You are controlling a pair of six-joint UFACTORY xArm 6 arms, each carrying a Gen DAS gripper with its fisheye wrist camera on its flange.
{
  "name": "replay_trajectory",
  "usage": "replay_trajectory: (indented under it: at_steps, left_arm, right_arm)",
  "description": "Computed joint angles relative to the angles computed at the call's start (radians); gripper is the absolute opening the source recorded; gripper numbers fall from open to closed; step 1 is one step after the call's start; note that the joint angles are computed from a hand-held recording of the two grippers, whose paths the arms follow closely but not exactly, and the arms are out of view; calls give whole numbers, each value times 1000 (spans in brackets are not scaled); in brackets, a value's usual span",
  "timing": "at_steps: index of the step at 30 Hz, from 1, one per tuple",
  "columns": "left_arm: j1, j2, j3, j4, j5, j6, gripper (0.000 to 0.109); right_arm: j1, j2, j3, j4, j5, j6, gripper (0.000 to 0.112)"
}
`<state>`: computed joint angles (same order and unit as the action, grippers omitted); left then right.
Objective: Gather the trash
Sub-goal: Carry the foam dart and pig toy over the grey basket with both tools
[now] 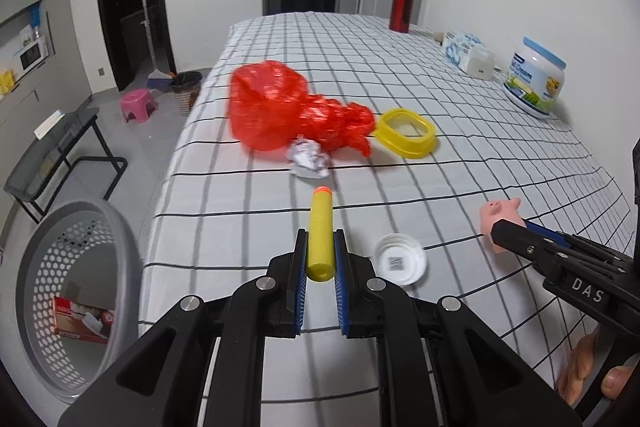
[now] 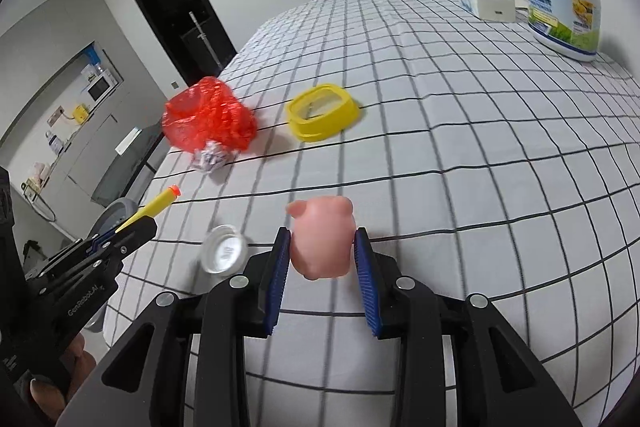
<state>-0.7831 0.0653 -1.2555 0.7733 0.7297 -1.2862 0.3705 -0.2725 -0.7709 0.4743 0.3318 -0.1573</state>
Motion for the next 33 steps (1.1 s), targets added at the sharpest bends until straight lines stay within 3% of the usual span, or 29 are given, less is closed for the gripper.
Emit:
replay_trajectory:
  at_steps: [16, 33]
  left_arm:
    - [69, -273, 290, 58, 33, -132, 13]
    - [94, -311, 343, 62, -19, -148, 13]
  right_arm:
    - [193, 103, -109, -154, -23, 110, 29]
    - [172, -9, -14, -257, 72, 185, 26]
